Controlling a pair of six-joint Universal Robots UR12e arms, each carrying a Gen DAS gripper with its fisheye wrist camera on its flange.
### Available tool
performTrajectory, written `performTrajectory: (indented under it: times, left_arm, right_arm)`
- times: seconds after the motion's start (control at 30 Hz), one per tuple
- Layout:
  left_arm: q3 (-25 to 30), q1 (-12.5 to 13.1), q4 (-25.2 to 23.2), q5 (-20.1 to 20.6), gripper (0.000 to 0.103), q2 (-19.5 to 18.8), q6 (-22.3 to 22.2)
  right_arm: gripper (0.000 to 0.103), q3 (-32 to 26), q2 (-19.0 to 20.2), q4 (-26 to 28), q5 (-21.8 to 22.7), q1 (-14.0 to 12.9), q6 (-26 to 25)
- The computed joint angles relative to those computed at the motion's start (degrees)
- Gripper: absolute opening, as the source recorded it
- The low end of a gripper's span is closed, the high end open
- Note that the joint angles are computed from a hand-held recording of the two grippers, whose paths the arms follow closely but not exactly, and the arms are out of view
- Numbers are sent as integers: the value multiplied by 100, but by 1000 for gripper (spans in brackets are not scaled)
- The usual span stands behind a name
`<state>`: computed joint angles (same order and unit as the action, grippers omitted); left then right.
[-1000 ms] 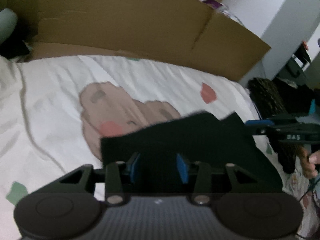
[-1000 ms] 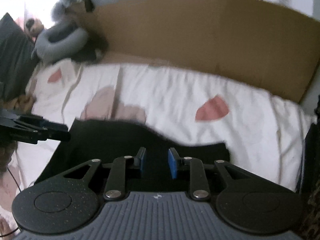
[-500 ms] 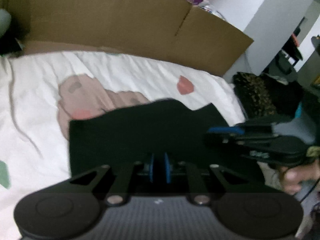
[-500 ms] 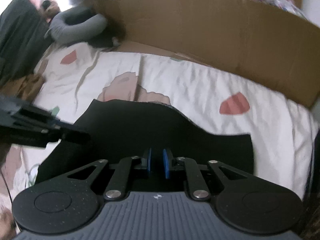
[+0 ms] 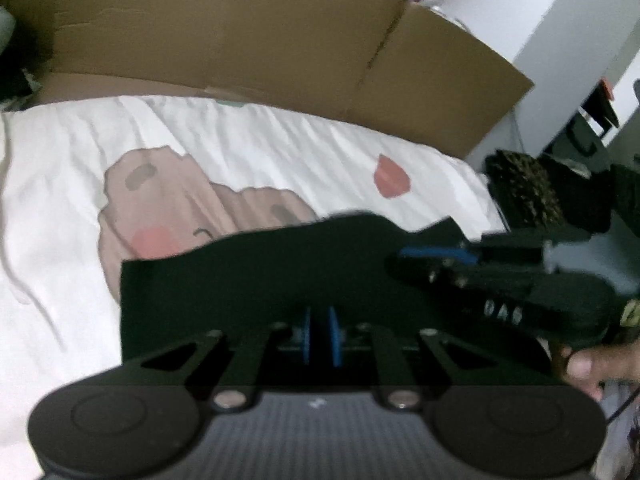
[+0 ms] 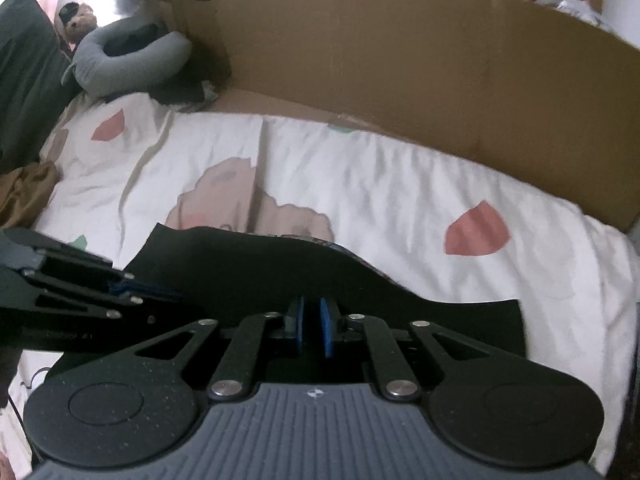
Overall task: Fold clothes
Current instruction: 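Lower the jacket and lay it flat on the duvet with both grippers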
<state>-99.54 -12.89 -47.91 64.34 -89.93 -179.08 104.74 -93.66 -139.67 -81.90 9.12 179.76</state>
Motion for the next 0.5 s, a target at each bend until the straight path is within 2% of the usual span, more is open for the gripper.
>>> performTrajectory:
  times: [0.1, 0.23, 0.4, 0.5]
  left_arm:
    - [23, -14, -140, 74, 10, -45, 110]
    - [-56, 49, -104, -47, 7, -54, -140]
    - [22, 53, -178, 15, 8, -6, -208]
    - [-53, 48, -45, 105, 27, 146, -325]
  right_arm:
    - [14, 48, 53, -32, 27, -10, -18]
    - [13, 103, 82, -152, 76, -22, -104]
    - [14, -29, 93, 136, 245, -91, 53]
    - [15, -19, -5, 77, 364, -130, 10]
